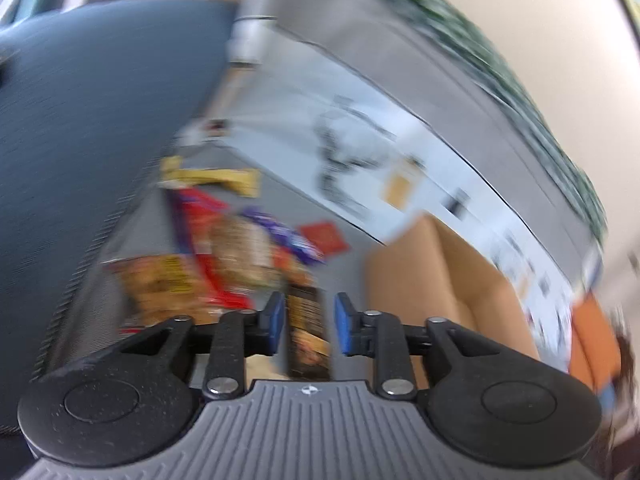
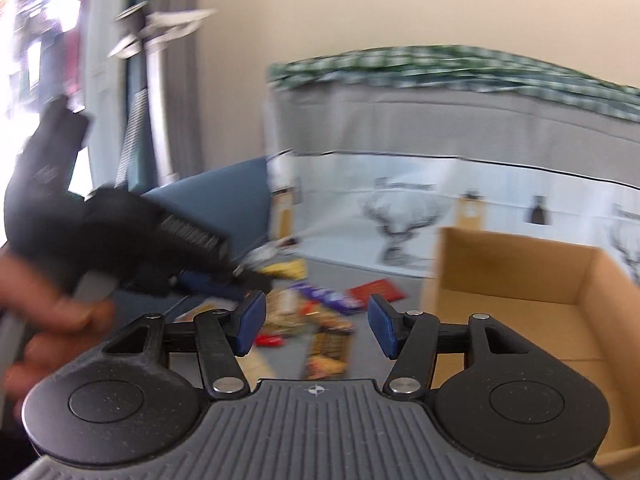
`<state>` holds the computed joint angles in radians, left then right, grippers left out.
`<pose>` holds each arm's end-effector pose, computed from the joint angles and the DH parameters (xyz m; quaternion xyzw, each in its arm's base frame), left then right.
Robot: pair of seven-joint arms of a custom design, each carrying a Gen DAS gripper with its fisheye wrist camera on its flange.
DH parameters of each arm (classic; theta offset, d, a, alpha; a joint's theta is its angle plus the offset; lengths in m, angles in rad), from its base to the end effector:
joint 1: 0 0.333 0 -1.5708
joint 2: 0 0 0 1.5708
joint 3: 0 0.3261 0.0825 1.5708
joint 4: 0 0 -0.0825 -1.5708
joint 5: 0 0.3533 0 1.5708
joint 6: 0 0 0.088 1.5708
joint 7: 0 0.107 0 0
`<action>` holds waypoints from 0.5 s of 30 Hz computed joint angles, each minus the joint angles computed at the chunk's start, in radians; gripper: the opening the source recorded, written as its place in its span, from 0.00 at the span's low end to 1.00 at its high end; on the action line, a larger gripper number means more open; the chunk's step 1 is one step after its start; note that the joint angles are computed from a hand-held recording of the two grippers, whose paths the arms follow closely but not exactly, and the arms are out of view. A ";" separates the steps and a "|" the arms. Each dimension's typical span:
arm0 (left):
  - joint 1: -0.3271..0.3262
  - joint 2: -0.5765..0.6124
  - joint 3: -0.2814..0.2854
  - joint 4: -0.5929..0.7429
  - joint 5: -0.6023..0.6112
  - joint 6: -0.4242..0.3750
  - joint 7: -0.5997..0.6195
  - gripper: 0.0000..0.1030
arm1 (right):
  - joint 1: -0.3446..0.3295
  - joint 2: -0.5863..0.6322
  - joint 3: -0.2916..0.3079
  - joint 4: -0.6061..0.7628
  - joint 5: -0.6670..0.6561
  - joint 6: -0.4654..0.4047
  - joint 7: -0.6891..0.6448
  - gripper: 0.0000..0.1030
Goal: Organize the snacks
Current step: 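Grasp the cookie bag with the left tool while the right tool grasps the white cracker bar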
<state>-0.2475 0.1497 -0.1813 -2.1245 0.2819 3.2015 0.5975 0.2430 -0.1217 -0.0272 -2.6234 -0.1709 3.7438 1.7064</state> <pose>0.5267 -0.2639 0.4830 -0.7117 0.5414 -0.4402 0.0813 0.4324 0.1176 0.4802 -0.6528 0.4875 -0.3322 0.4753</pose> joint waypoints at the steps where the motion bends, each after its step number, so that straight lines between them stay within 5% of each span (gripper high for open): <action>1: -0.046 -0.003 0.063 -0.010 0.021 0.002 -0.067 0.46 | 0.008 0.012 -0.006 0.010 -0.038 -0.001 0.017 0.58; 7: -0.059 0.038 0.108 0.032 0.073 -0.098 -0.211 0.66 | -0.013 0.115 0.025 0.072 -0.133 -0.054 -0.003 0.63; 11: -0.189 0.071 0.264 0.092 0.353 -0.182 -0.458 0.78 | -0.052 0.169 0.046 0.127 -0.194 -0.097 0.053 0.71; 15: -0.217 0.102 0.291 0.148 0.516 -0.269 -0.589 0.81 | -0.147 0.226 0.095 0.204 -0.379 -0.158 0.213 0.73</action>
<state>-0.4649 0.2514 0.1100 -1.9765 0.7976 2.9330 0.0084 0.0964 0.1043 0.0678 -2.4194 -0.5498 3.5860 1.9191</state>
